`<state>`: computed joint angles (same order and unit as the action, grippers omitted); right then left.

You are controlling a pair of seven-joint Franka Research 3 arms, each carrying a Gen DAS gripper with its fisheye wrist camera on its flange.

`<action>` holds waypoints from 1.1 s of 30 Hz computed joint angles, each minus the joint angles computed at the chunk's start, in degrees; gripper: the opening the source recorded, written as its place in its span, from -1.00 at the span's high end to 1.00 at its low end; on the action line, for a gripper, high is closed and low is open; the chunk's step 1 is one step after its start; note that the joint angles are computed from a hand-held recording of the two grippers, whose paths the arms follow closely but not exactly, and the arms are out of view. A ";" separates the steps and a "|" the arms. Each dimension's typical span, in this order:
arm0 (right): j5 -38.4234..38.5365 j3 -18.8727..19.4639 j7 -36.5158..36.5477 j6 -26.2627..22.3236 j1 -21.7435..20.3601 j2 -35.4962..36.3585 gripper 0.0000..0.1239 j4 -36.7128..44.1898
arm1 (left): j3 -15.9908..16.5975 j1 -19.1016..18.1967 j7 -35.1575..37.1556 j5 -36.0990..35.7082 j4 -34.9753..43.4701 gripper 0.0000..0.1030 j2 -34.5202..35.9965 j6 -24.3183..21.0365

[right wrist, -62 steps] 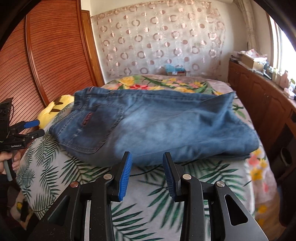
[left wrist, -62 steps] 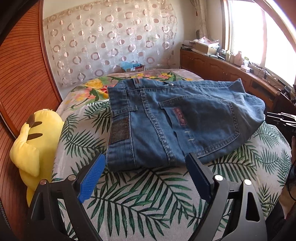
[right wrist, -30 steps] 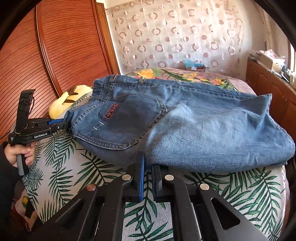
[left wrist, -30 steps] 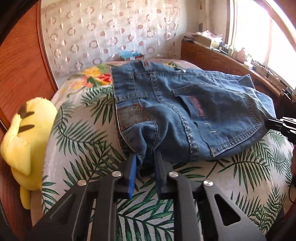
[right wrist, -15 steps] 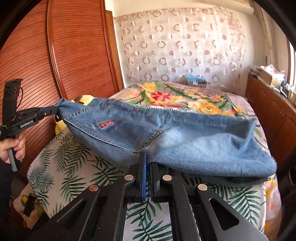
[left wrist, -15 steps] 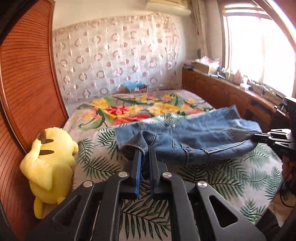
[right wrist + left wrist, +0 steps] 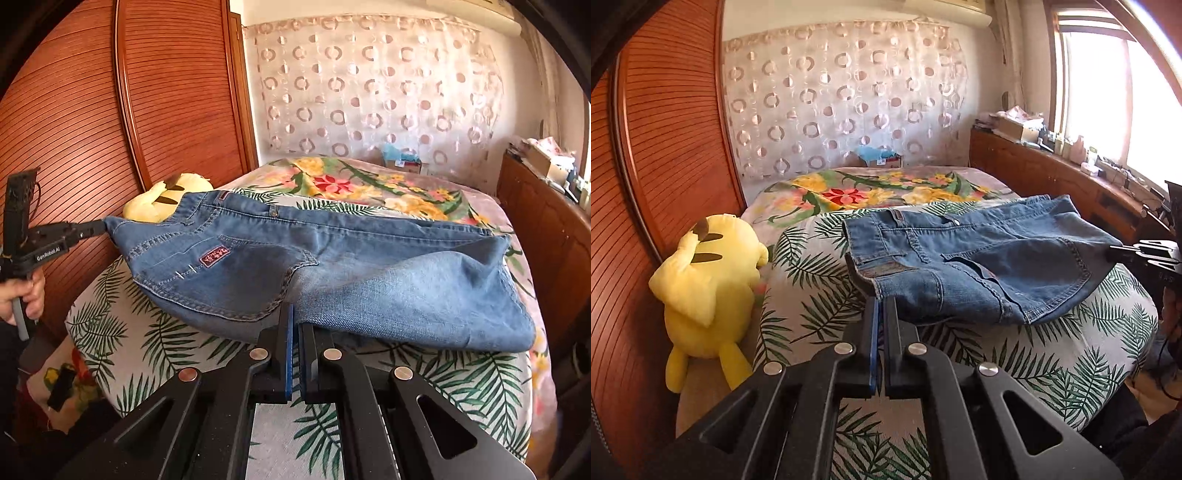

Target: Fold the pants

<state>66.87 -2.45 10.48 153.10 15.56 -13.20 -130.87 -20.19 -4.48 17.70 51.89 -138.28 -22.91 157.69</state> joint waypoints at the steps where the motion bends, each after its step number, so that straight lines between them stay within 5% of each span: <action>1: -0.06 -0.10 -0.18 -0.36 -0.05 -0.59 0.97 -0.25 | -0.38 0.21 -0.91 0.38 -0.40 1.00 -0.98 -0.55; 9: -0.59 -0.95 -1.54 -1.90 -0.27 -1.81 0.97 -1.48 | 0.90 -0.16 0.53 -2.69 -4.89 1.00 -8.32 -0.85; 18: -6.60 -1.23 5.20 -5.49 -3.27 0.76 0.93 -0.79 | -0.65 0.04 3.27 -5.62 -2.15 0.92 -1.59 1.39; 27: -5.06 -3.17 6.15 -4.38 -6.36 -0.33 0.65 -2.13 | -0.78 -0.90 0.65 -0.61 4.47 -0.20 8.79 4.31; 28: -4.82 -3.51 6.34 -4.12 -6.72 0.15 0.62 -1.59 | -0.76 -1.15 -0.26 0.37 5.41 -0.51 10.00 4.53; 33: -3.82 -3.81 6.71 0.68 -8.33 3.25 0.48 1.00 | 0.41 -3.99 -1.82 3.23 9.73 -0.60 15.00 4.33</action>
